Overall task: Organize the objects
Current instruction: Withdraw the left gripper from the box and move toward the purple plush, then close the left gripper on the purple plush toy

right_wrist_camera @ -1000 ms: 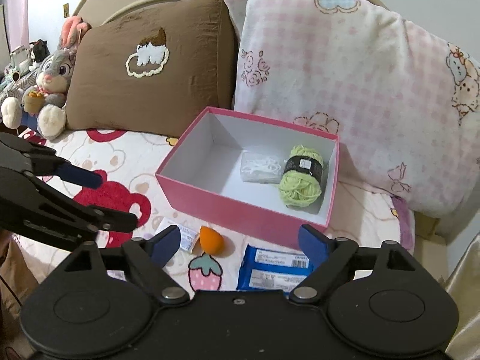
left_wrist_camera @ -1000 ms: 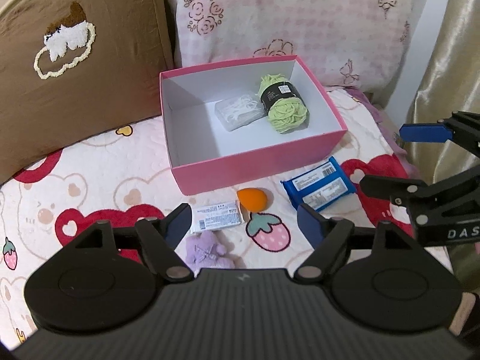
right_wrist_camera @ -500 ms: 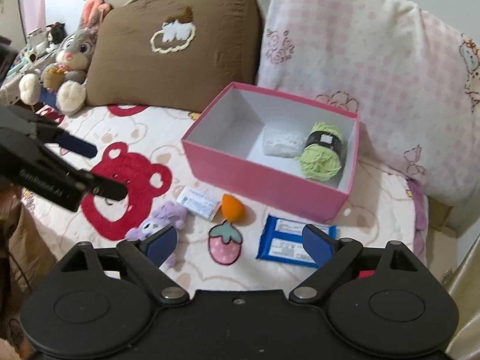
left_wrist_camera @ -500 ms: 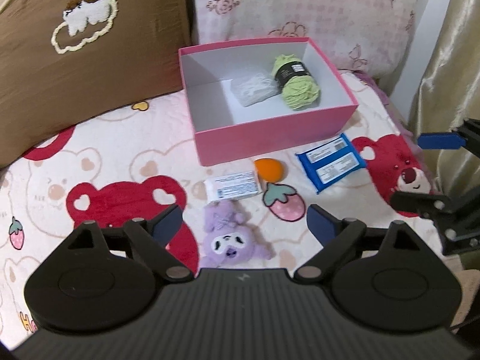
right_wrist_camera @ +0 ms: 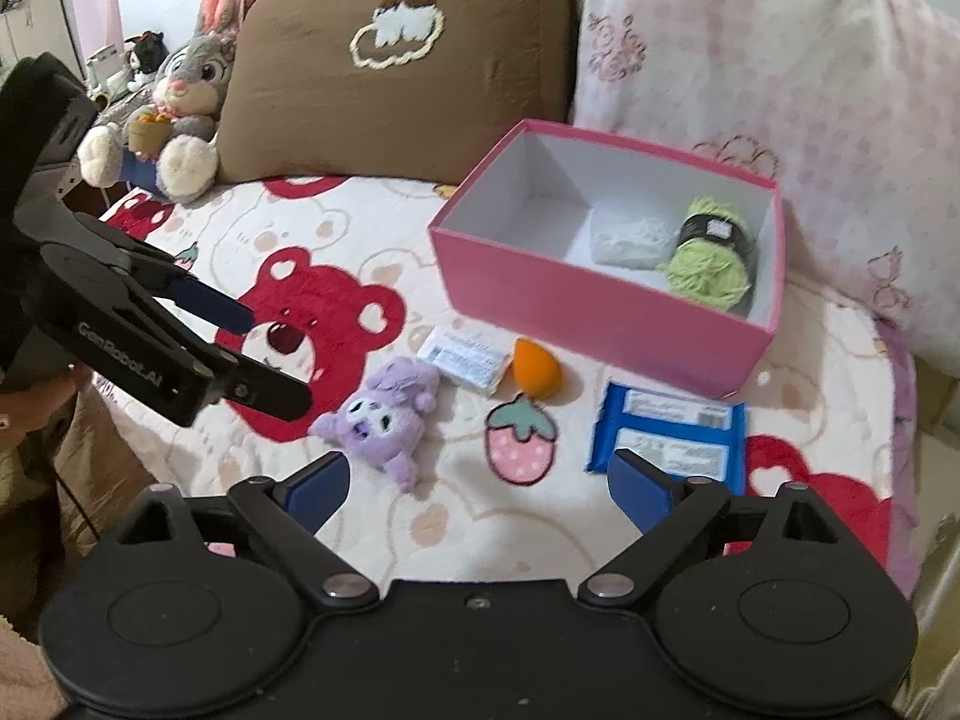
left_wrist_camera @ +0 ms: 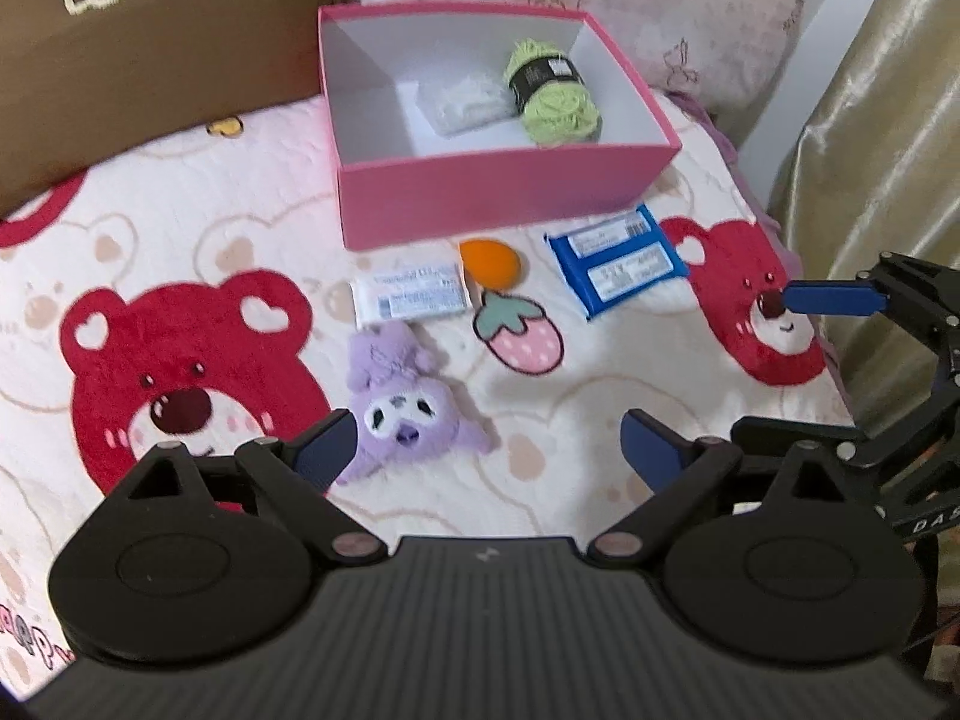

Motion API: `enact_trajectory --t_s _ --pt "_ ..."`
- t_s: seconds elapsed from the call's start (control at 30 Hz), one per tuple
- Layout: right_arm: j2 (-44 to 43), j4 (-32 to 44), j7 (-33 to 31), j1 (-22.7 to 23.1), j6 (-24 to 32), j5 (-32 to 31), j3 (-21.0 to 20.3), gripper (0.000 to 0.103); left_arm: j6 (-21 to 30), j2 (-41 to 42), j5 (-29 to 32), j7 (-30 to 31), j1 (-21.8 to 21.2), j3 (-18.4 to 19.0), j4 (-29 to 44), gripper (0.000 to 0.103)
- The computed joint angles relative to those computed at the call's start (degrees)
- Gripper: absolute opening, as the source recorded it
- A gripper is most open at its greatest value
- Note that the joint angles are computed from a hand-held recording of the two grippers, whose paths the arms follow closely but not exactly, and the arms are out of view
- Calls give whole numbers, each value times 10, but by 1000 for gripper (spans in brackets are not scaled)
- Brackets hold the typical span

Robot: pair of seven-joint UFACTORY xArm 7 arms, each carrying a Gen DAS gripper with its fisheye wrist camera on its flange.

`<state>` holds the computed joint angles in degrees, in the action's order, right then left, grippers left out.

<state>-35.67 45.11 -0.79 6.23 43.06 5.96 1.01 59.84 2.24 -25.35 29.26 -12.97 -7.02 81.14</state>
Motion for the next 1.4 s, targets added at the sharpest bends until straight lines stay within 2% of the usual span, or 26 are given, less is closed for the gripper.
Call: enact_trajectory --t_s 0.17,0.33,0.53,0.73,0.97,1.07,1.17,1.27,1.37,1.4 --pt "0 -31 2 20 -33 26 -3 95 -11 3 -3 14 2 1 -22 99" --pt "15 -54 -9 35 -77 24 7 95 -24 12 -34 31 11 3 -30 102" --pt "55 -75 -48 84 -158 69 -8 95 -85 10 -58 60 13 1 -70 103" --pt "117 -77 -97 121 -225 91 -7 95 -120 30 -91 78 19 -1 -89 103" --pt "176 -85 -130 134 -308 115 -14 95 -179 49 -109 113 21 -10 -104 102" --pt "199 -84 -173 170 -328 177 -51 94 -176 65 -104 100 24 -10 -94 101" --pt "217 -90 -220 189 -354 228 -65 94 -178 79 -102 86 30 -12 -89 100" --pt "230 -94 -262 209 -379 276 -79 94 -203 83 -122 108 37 -19 -101 99" --pt "246 -88 -287 211 -388 304 -78 91 -222 84 -145 146 43 -26 -111 98" --pt "254 -81 -313 225 -390 336 -90 90 -228 84 -156 162 45 -28 -115 97"
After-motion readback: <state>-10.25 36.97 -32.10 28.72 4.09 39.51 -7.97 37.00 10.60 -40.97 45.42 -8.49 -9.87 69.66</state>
